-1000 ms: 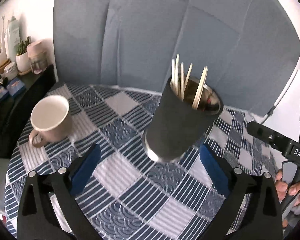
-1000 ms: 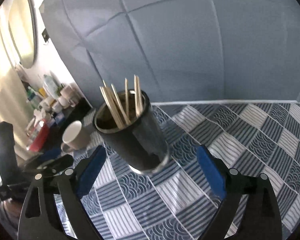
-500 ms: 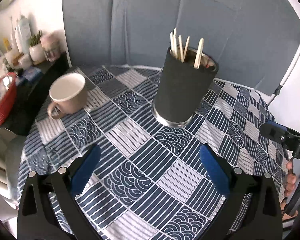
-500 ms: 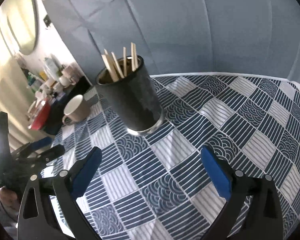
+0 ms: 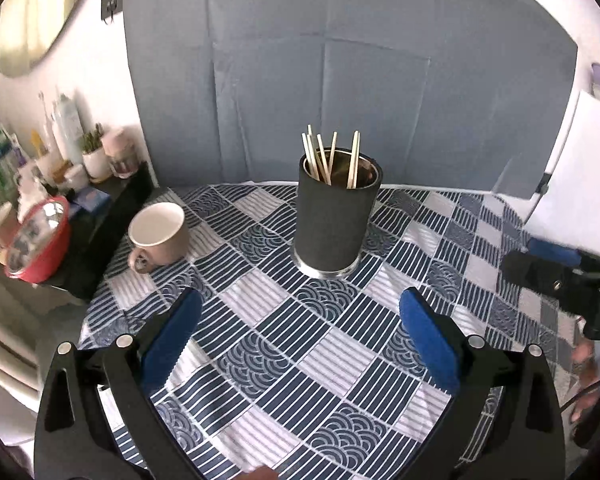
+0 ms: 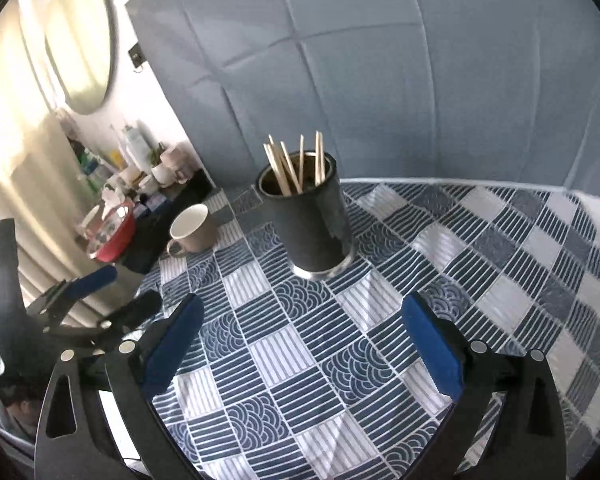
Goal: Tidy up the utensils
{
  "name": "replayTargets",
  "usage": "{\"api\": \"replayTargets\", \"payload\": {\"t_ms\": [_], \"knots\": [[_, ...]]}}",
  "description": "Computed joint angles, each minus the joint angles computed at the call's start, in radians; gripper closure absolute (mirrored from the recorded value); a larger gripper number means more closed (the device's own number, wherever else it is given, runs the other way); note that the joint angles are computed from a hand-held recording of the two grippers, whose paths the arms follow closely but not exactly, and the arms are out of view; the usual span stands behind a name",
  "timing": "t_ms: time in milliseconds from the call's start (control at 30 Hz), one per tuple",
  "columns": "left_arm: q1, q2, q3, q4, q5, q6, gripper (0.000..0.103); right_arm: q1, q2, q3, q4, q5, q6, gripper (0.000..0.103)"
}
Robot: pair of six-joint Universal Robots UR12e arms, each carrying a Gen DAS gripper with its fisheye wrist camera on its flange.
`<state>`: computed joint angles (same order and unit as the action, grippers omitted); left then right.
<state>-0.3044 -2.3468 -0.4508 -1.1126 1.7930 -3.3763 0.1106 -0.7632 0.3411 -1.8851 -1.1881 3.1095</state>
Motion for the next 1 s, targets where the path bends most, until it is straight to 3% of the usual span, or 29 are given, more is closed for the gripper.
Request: {"api": "replayTargets", "payload": {"t_ms": [167, 400, 1000], "knots": [[-0.015, 0.038, -0.063, 0.059, 0.059, -0.011, 0.006, 0.02, -0.065, 0.097, -0.094, -0.078, -0.055, 0.008], [-0.024, 0.081, -0.12, 0.044, 0.115, -0.094, 0.006, 0.024, -0.13, 0.202, -0.147, -0.088, -0.017, 0.008], [-0.028, 0.138, -0.211, 0.069, 0.094, -0.134, 0.006, 0.025, -0.211, 0.343, -0.183, -0.11, -0.027, 0.008]]}}
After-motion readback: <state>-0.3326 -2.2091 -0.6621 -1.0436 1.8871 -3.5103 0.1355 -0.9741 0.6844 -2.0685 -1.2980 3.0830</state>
